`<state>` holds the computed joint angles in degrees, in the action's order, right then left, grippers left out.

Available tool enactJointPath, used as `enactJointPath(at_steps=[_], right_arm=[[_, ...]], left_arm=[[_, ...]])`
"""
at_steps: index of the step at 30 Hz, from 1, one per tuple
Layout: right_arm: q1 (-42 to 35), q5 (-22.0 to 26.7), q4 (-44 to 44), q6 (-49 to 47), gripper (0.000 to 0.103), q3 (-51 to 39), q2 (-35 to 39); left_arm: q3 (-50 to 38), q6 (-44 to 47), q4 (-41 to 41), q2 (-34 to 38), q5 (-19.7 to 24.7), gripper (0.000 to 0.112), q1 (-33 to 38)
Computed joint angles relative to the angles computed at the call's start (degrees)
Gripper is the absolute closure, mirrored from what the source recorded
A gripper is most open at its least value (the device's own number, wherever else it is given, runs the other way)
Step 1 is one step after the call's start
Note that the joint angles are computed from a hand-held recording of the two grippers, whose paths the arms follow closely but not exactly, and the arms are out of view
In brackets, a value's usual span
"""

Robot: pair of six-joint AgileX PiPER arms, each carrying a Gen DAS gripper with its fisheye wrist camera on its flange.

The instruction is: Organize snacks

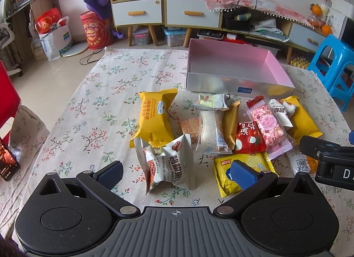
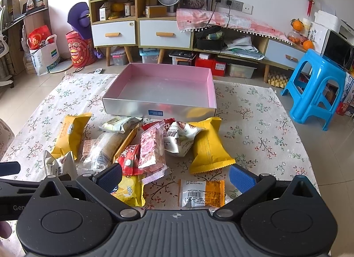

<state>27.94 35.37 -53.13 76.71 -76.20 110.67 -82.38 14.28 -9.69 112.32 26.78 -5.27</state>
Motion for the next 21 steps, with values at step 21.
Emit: enactJointPath(at_steps=[21], right_arm=[[-14.09,-3.38,44.42,-39.7,0.009,-9.2,-0.16]], left_arm=[[-33.05,20.23,-15.84,14.78,26.42,0.009,5.1]])
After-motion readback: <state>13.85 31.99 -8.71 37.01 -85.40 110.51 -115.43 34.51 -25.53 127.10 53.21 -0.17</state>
